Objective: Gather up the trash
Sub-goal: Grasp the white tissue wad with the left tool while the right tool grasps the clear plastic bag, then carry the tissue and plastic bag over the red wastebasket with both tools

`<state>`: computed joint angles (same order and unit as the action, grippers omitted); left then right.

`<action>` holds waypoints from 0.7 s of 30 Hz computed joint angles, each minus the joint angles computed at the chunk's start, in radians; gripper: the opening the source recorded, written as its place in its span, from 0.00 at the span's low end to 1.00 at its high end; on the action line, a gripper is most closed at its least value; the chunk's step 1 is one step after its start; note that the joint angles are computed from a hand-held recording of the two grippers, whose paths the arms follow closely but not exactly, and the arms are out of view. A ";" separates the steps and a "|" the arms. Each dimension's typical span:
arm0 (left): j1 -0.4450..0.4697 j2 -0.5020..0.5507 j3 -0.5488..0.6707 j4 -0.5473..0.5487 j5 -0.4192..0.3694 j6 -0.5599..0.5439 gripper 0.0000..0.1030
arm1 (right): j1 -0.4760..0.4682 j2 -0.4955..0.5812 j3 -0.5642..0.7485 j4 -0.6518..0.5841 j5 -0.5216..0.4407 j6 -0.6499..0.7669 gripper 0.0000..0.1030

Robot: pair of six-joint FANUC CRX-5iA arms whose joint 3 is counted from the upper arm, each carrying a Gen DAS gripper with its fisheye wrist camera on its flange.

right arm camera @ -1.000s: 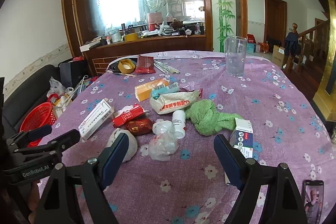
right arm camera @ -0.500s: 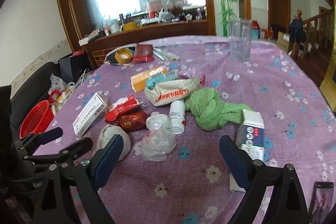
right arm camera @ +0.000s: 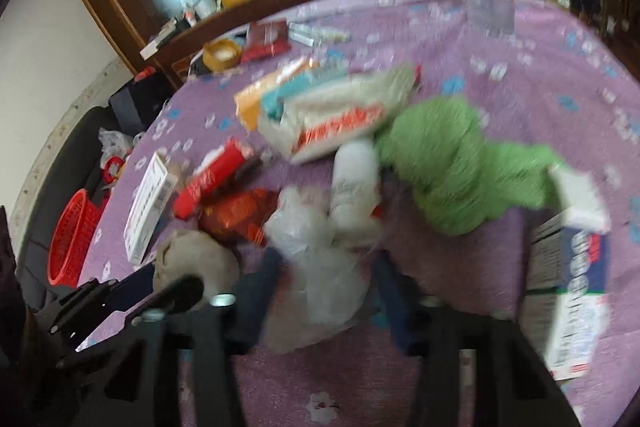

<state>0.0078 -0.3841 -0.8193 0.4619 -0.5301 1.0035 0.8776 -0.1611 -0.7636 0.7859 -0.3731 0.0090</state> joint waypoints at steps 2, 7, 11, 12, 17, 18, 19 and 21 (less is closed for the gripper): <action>-0.005 -0.011 -0.008 -0.007 0.006 0.006 0.23 | 0.007 0.006 -0.018 0.106 -0.020 -0.075 0.38; 0.036 -0.097 -0.050 0.019 -0.014 0.003 0.18 | 0.044 -0.048 -0.062 0.217 -0.053 -0.178 0.32; 0.098 -0.204 -0.099 0.088 -0.053 -0.038 0.17 | 0.095 -0.125 -0.109 0.330 -0.116 -0.295 0.32; 0.121 -0.234 -0.107 0.099 -0.072 -0.037 0.17 | 0.103 -0.146 -0.122 0.363 -0.120 -0.328 0.32; 0.259 -0.363 -0.134 0.193 -0.206 -0.094 0.17 | 0.149 -0.216 -0.149 0.484 -0.158 -0.436 0.32; 0.284 -0.387 -0.141 0.210 -0.226 -0.109 0.17 | 0.159 -0.225 -0.149 0.501 -0.161 -0.449 0.32; 0.318 -0.419 -0.148 0.234 -0.253 -0.130 0.17 | 0.172 -0.230 -0.145 0.512 -0.167 -0.453 0.32; 0.377 -0.464 -0.156 0.261 -0.296 -0.153 0.17 | 0.192 -0.233 -0.138 0.541 -0.179 -0.468 0.32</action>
<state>0.3846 -0.8479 -0.9753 0.7233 -0.8263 0.8505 1.0694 -0.3937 -0.9013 1.3264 -0.5524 -0.4593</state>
